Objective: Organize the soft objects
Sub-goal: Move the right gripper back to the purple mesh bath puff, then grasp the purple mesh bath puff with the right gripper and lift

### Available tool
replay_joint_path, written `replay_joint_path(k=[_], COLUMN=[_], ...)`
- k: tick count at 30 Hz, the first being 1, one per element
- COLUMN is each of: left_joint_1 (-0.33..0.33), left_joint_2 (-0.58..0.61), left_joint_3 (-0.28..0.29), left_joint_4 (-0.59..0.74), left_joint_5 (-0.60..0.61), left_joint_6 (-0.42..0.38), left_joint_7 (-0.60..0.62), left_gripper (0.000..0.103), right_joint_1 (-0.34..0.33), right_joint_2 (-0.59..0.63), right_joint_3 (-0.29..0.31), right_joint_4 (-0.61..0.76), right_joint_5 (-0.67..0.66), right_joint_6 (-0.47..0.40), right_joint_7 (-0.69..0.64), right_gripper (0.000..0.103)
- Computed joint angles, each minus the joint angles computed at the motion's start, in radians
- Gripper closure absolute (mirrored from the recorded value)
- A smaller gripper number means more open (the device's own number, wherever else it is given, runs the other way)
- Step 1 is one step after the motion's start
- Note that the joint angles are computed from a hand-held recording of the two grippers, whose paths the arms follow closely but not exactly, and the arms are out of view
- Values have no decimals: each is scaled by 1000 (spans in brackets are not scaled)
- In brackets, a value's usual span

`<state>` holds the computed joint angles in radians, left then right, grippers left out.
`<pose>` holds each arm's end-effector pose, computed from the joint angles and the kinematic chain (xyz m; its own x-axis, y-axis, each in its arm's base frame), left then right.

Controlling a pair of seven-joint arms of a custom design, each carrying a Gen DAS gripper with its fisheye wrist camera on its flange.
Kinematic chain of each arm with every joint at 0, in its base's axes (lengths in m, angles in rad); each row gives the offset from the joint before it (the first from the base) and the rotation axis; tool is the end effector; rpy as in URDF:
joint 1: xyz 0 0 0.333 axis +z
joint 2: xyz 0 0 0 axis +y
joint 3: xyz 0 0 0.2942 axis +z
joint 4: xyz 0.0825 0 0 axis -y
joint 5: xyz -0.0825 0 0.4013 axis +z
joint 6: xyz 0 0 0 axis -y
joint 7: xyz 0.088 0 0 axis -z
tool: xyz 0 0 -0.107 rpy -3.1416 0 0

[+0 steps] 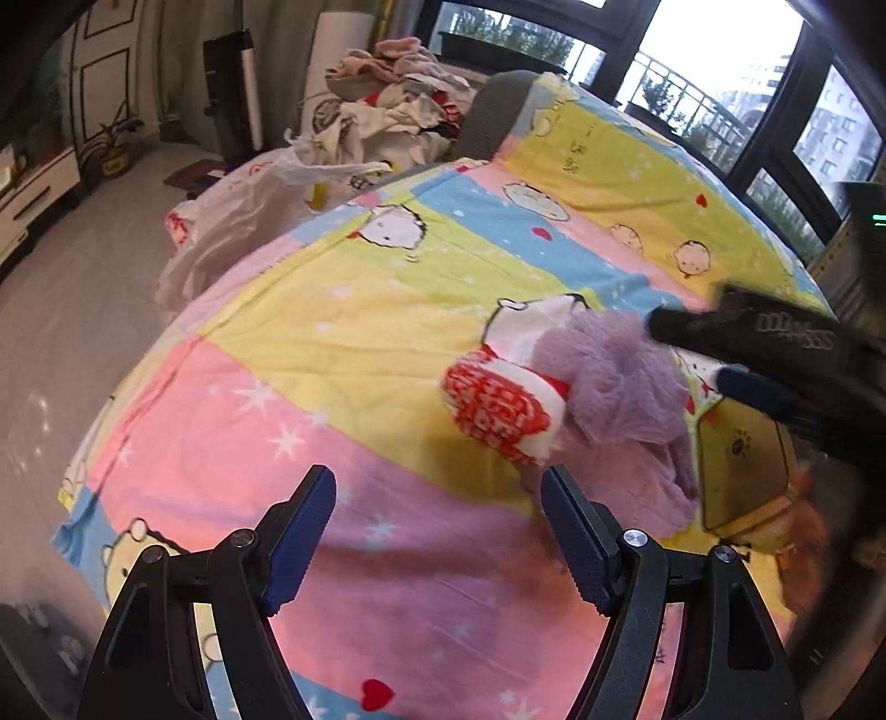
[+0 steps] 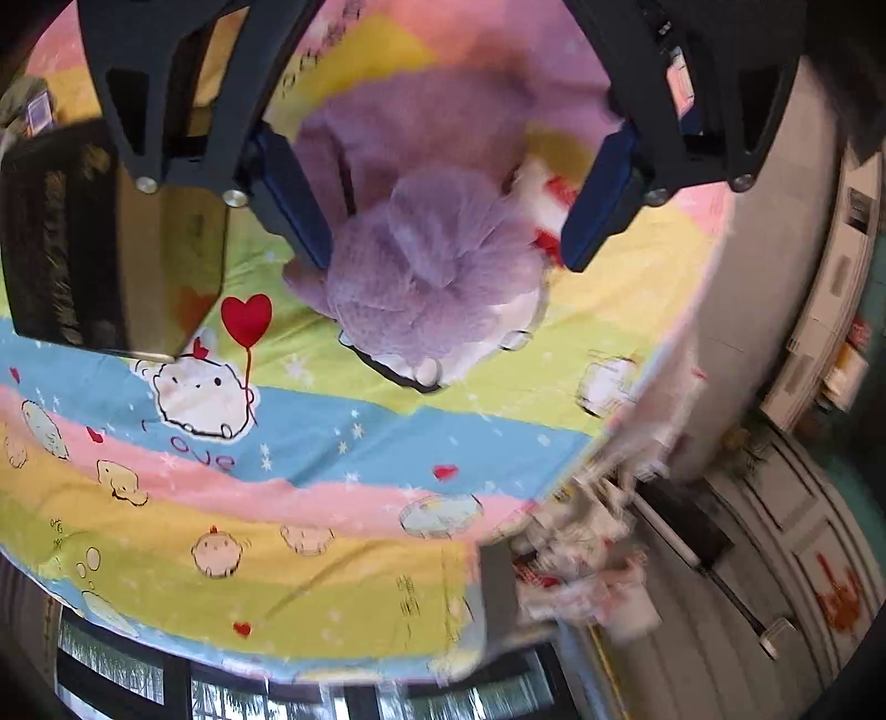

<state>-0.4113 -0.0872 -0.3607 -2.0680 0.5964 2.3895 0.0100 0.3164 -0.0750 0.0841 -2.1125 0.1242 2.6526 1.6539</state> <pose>0.4179 -0.4054 0.4840 0.3245 -0.9098 0.2588 -0.7311 -0.4149 -0.5417 0.5437 0.2274 0.4887 0.2688 -0.9512 -0.1514 -0.8158 -0.1412 -0.5608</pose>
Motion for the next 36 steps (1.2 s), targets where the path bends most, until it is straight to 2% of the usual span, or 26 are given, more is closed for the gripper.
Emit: replay_joint_path(k=[2, 4, 5, 6, 10, 13, 14, 17, 21, 25, 29, 31, 34, 35, 36], left_joint_1=[3, 7, 9, 11, 14, 14, 14, 9, -11, -48, -101, -132, -172, -185, -198], left_joint_2=[-8, -16, -20, -22, -21, -21, -20, -12, 25, 99, 195, 235, 291, 305, 317], left_joint_3=[4, 7, 7, 7, 2, 7, 7, 2, -4, -9, -5, 6, 19, 26, 33], left_joint_4=[-11, -22, -29, -31, -31, -45, -48, -44, -17, 55, 150, 191, 247, 263, 276], left_joint_5=[-3, -16, -22, -25, -28, -54, -63, -81, -121, -148, -147, -143, -156, -155, -152], left_joint_6=[6, 23, 32, 36, 57, 136, 159, 214, 306, 335, 338, 331, 328, 328, 327], left_joint_7=[-2, 3, 2, 4, 14, 42, 52, 82, 175, 272, 344, 366, 414, 421, 427], left_gripper=[26, 26, 26, 26, 26, 26, 26, 26, 26, 26, 26, 26, 26, 26, 26], right_joint_1=[-4, -6, -3, -4, -19, -14, 0, 39, 25, -22, -28, -53, -82, -86, -91], right_joint_2=[70, 111, 131, 130, 75, -36, -99, -256, -452, -585, -616, -610, -591, -583, -580], right_joint_3=[2, 1, -2, -4, -3, -17, -35, -95, -132, -161, -214, -217, -217, -230, -236], right_joint_4=[59, 93, 104, 96, 14, -90, -143, -266, -422, -541, -595, -599, -601, -598, -596], right_joint_5=[-34, -65, -118, -130, -7, 122, 204, 337, 329, 276, 277, 271, 253, 258, 265], right_joint_6=[-43, -79, -88, -82, -2, 52, 73, 92, 86, 21, -4, -32, -47, -61, -71], right_joint_7=[32, 58, 102, 113, 18, -88, -159, -287, -323, -317, -335, -320, -321, -328, -329], right_gripper=[37, 56, 81, 94, 95, 95, 95, 95, 95, 94, 91, 90, 81, 69, 49])
